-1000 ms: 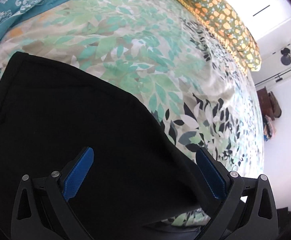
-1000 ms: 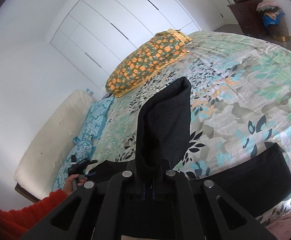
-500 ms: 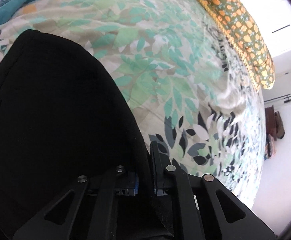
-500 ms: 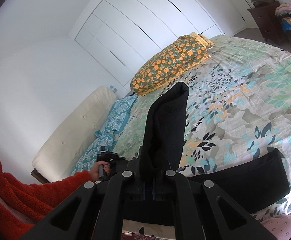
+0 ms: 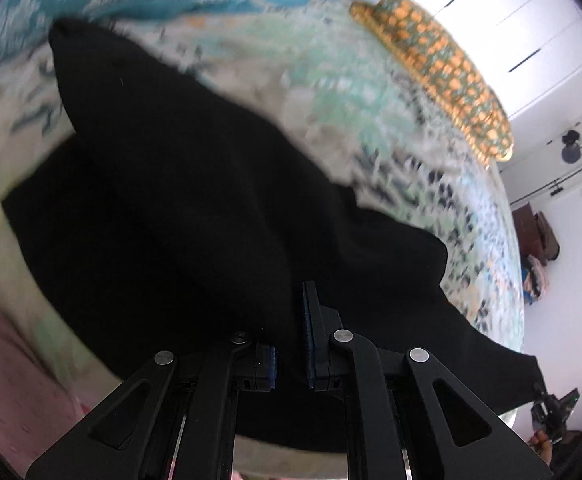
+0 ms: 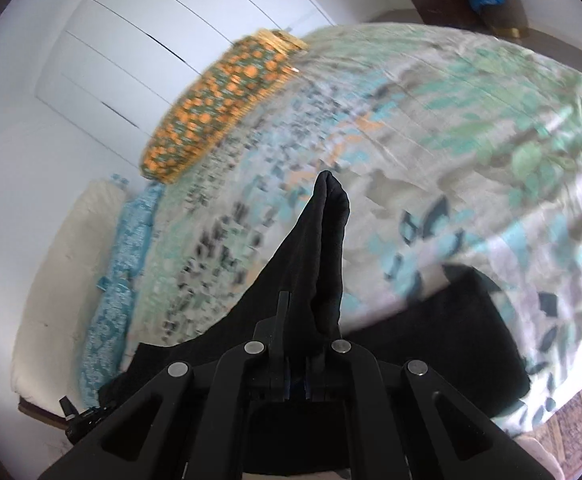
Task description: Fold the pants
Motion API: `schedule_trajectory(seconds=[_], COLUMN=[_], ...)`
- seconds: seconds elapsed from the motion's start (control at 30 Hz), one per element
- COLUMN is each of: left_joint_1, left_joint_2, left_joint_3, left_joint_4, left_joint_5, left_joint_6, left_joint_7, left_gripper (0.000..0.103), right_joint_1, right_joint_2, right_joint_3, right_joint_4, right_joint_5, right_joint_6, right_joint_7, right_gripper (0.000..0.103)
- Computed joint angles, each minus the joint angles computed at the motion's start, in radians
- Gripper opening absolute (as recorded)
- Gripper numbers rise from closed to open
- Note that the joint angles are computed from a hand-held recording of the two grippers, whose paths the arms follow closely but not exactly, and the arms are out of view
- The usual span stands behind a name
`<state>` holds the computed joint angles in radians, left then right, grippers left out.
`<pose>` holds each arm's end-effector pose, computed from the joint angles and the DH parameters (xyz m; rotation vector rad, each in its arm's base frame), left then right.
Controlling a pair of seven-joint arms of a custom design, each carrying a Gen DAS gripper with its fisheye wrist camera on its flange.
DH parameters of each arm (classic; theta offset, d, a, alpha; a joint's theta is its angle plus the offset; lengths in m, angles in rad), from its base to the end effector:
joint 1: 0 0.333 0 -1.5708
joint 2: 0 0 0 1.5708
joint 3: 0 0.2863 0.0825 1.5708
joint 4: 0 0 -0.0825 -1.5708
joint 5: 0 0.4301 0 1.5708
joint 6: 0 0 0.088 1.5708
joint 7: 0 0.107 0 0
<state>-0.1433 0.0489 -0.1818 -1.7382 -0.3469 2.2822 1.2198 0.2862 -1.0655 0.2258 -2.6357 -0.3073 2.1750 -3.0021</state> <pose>0.6260 -0.2173 0.5528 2.2634 -1.8702 0.8779 0.3130 0.1728 0.5838 -0.5027 2.3699 -0.4032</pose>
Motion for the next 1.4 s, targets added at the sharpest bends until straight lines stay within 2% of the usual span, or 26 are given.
schedule_trajectory(seconds=[0.07, 0.17, 0.37, 0.47, 0.57, 0.77, 0.83, 0.9, 0.93, 0.97, 1.03, 1.07, 1.1, 1.13, 1.2, 1.4], left_joint_1=[0.003, 0.001, -0.002, -0.006, -0.010, -0.013, -0.015, -0.015, -0.012, -0.010, -0.007, -0.005, -0.004, -0.004, -0.008, -0.026], left_joint_2=[-0.004, -0.005, -0.008, -0.018, -0.022, 0.014, 0.019, 0.016, 0.008, 0.002, -0.013, -0.026, -0.035, -0.042, -0.044, -0.059], left_joint_3=[-0.001, -0.001, -0.002, -0.006, -0.007, -0.007, -0.008, -0.009, -0.007, -0.006, -0.003, -0.002, -0.001, -0.001, -0.003, -0.015], left_joint_4=[-0.044, -0.045, -0.021, -0.031, -0.034, 0.011, 0.018, 0.012, 0.000, -0.005, -0.023, -0.036, -0.047, -0.053, -0.053, -0.048], left_joint_5=[-0.055, -0.064, -0.050, -0.057, -0.044, -0.021, -0.019, -0.023, -0.032, -0.039, -0.054, -0.062, -0.069, -0.067, -0.052, 0.049], left_joint_6=[-0.043, -0.068, -0.104, -0.102, -0.108, -0.157, -0.161, -0.159, -0.159, -0.160, -0.156, -0.152, -0.149, -0.145, -0.143, -0.177], left_joint_7=[-0.005, -0.018, -0.019, -0.006, 0.018, 0.021, 0.019, 0.022, 0.027, 0.029, 0.028, 0.028, 0.028, 0.029, 0.034, 0.030], left_gripper=[0.009, 0.009, 0.009, 0.009, 0.009, 0.010, 0.010, 0.010, 0.010, 0.011, 0.012, 0.012, 0.012, 0.012, 0.007, 0.004], right_joint_1=[0.039, 0.054, 0.074, 0.075, 0.070, 0.051, 0.045, 0.042, 0.038, 0.033, 0.034, 0.034, 0.037, 0.040, 0.042, 0.049], right_joint_2=[-0.026, -0.076, 0.018, 0.063, 0.070, 0.066, 0.062, 0.040, 0.028, 0.016, -0.027, -0.041, -0.046, -0.044, -0.024, 0.027], right_joint_3=[-0.034, -0.055, -0.121, -0.132, -0.137, -0.137, -0.132, -0.120, -0.107, -0.093, -0.082, -0.077, -0.075, -0.076, -0.074, -0.078], right_joint_4=[-0.042, -0.095, -0.016, 0.023, 0.026, 0.015, 0.016, 0.006, 0.004, 0.002, -0.023, -0.031, -0.033, -0.031, -0.013, 0.029], right_joint_5=[0.074, 0.118, 0.178, 0.202, 0.234, 0.269, 0.272, 0.265, 0.254, 0.239, 0.228, 0.225, 0.223, 0.224, 0.222, 0.209], right_joint_6=[-0.060, -0.069, -0.204, -0.278, -0.315, -0.324, -0.316, -0.296, -0.291, -0.282, -0.258, -0.259, -0.269, -0.283, -0.322, -0.389], right_joint_7=[0.008, 0.019, -0.144, -0.227, -0.264, -0.288, -0.287, -0.280, -0.271, -0.260, -0.233, -0.218, -0.210, -0.205, -0.197, -0.195], right_gripper=[0.005, 0.005, 0.005, 0.005, 0.005, 0.006, 0.016, 0.037, 0.056, 0.061, 0.061, 0.051, 0.034, 0.013, 0.012, 0.012])
